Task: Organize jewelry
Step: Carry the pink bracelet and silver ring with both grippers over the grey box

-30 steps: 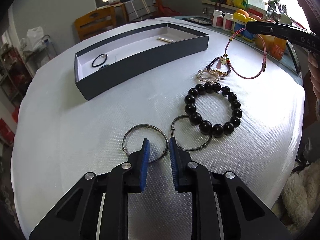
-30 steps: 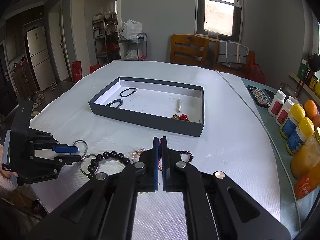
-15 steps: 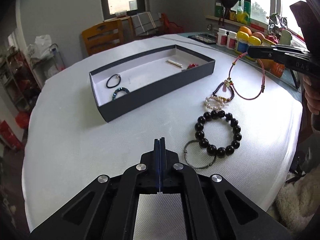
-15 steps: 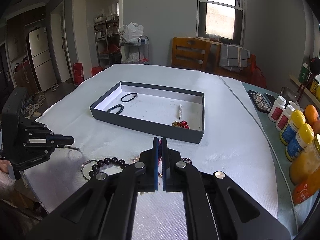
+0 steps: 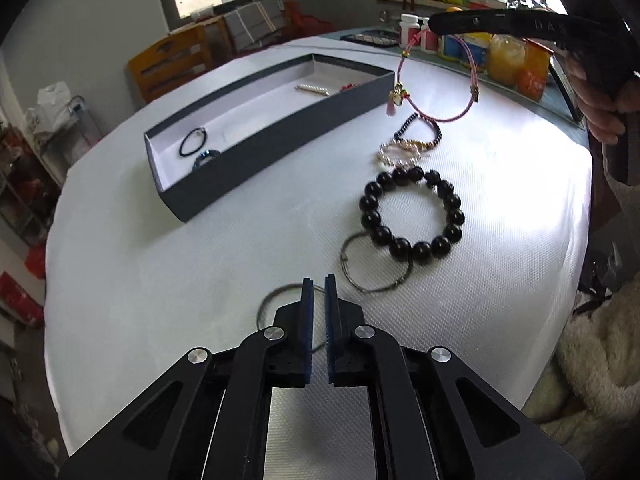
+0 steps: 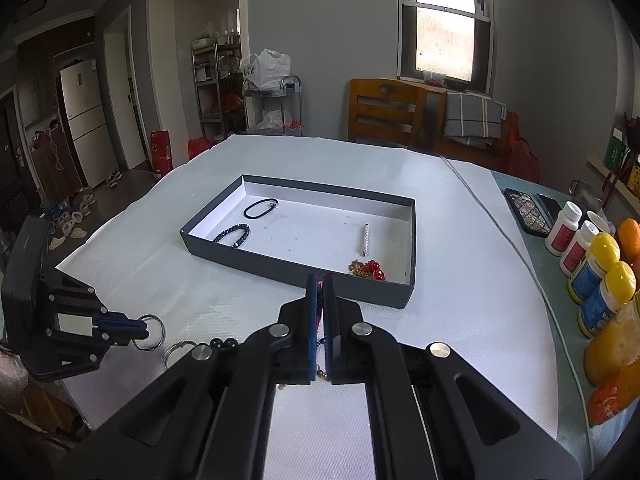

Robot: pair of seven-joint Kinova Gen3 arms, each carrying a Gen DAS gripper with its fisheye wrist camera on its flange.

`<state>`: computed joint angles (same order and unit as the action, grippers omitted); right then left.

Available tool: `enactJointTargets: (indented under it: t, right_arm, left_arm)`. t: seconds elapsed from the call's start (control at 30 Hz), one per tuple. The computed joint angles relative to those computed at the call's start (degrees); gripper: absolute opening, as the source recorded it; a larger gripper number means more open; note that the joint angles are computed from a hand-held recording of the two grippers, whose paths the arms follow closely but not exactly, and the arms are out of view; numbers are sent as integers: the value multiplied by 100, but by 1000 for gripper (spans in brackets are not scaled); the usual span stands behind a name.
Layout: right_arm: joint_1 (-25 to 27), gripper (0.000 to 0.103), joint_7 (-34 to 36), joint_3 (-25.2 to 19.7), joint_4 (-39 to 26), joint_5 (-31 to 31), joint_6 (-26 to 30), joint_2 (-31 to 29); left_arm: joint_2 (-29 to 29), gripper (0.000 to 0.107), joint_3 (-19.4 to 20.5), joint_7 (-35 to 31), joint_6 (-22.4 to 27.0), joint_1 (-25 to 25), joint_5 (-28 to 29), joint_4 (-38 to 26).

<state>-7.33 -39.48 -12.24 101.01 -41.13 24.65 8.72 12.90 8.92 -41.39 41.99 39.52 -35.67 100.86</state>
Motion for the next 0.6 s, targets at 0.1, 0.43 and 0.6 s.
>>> enactJointTargets:
  t: [0.1,0.43,0.6]
  right_arm:
    - [1,2,-3,3,25,-5,2,-10]
    - [11,2,128,6,81,-134,-5,-63]
    - [-48,2,22,62,-49,-32,50,-10]
  left_arm:
    - [8,25,18,-68,-180,-85,202,110]
    - [15,3,-44,-139,-424,-117,319,233]
    - [-151,3,-103,-48,-519,-133,193,224]
